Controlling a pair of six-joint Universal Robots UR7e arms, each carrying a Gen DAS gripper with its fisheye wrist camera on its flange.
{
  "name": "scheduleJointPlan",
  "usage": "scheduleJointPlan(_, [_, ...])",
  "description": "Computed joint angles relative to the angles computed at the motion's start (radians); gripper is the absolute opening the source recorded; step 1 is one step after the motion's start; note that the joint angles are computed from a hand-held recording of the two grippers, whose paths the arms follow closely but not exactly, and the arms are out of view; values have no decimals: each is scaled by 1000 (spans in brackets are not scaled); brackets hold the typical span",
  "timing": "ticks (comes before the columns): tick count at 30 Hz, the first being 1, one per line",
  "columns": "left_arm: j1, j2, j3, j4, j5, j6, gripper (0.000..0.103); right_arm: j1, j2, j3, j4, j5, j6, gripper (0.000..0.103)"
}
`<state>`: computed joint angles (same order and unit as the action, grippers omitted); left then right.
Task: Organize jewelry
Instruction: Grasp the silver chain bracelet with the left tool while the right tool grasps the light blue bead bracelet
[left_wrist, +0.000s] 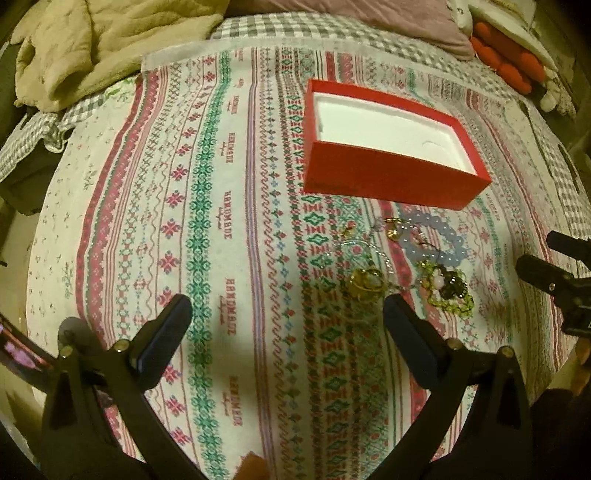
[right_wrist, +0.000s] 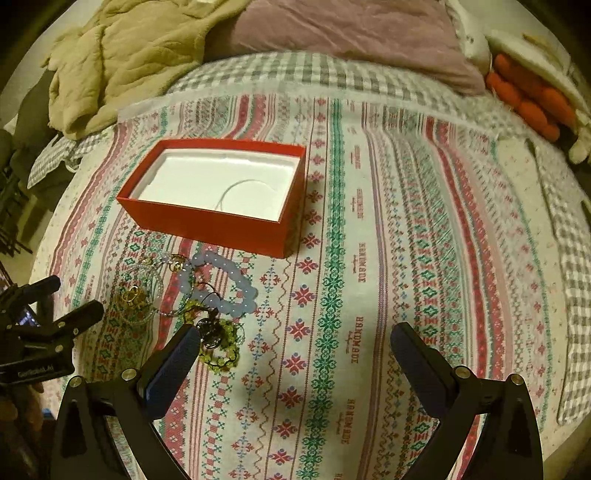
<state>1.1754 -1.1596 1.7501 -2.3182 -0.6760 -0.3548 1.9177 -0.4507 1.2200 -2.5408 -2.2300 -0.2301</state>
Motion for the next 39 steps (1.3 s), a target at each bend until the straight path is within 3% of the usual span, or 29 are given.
scheduleJointPlan(8, [43, 38, -87, 77, -54, -31, 101, -16, 51, -105, 109, 38, 66, 99])
scheduleJointPlan(18, [86, 45, -114, 46, -191, -27, 57, -23, 96, -189, 199, 121, 101, 77])
scheduleJointPlan(20, [92, 47, -115, 44, -206, -24, 52, -26, 107, -201, 206, 118, 108, 66])
scheduleJointPlan(23, [92, 51, -114, 38, -200, -16, 46, -31, 131, -233, 224, 106, 125, 56])
scheduleJointPlan(28, [86, 56, -112, 33, -203, 6, 40, -35, 173, -278, 251, 97, 133, 50])
scheduleJointPlan(34, [64, 93, -105, 27, -135, 38, 39, -19, 223, -302, 208, 19, 62, 47])
scheduleJointPlan(37, [48, 112, -99, 24, -86, 55, 37, -11, 241, -306, 168, -15, 20, 38])
scheduleJointPlan(39, [43, 120, -98, 18, -75, 58, 29, -7, 252, -307, 144, -26, -3, 30])
